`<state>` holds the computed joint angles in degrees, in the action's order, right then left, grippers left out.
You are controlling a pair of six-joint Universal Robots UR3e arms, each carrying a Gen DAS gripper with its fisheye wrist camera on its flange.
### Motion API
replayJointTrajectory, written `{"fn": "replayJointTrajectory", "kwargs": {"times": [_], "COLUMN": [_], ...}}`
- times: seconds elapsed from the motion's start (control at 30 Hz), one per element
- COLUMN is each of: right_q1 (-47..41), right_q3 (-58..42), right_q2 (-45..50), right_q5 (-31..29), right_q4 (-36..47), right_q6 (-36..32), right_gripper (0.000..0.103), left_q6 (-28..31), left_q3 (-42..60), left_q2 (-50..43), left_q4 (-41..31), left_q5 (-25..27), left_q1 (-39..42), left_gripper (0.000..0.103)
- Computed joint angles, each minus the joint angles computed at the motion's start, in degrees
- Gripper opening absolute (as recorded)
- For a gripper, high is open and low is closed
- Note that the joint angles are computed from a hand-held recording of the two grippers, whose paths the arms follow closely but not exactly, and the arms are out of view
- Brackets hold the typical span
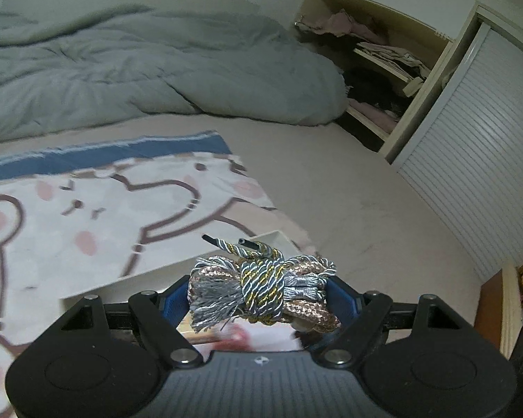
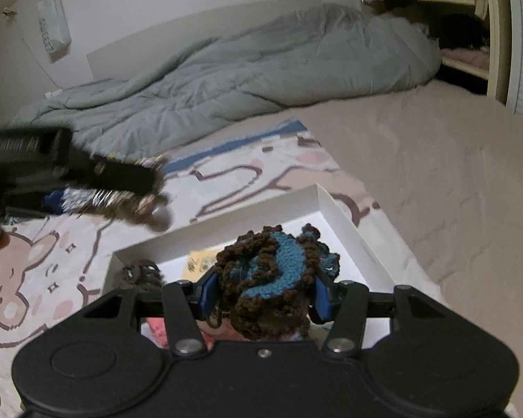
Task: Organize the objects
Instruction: 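Carry the rope bundle and scrunchie into the white box and release both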
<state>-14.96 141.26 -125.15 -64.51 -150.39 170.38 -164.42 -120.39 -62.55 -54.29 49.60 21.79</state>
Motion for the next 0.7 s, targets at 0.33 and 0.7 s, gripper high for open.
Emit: {"fn": "replayJointTrajectory", "kwargs": {"times": [0.33, 0.7], "right_q1": [0.1, -1.4], "right_q3": [0.5, 0.9], "right_q2": [11.0, 14.8], "right_q5": [0.4, 0.1], "right_q4": [-9.3, -12.0], "right_q6": [1.2, 2.1], "right_gripper": [0.055, 0.071], "left_q6": [-16.0, -16.5], "left_q3": [1.1, 3.0], "left_q2": [-21.7, -28.8], "left_q4": [26.7, 32.4], "left_q5": [3.3, 7.8], "left_q1": [-13.6, -16.9], "left_gripper": [0.081, 0.098]}}
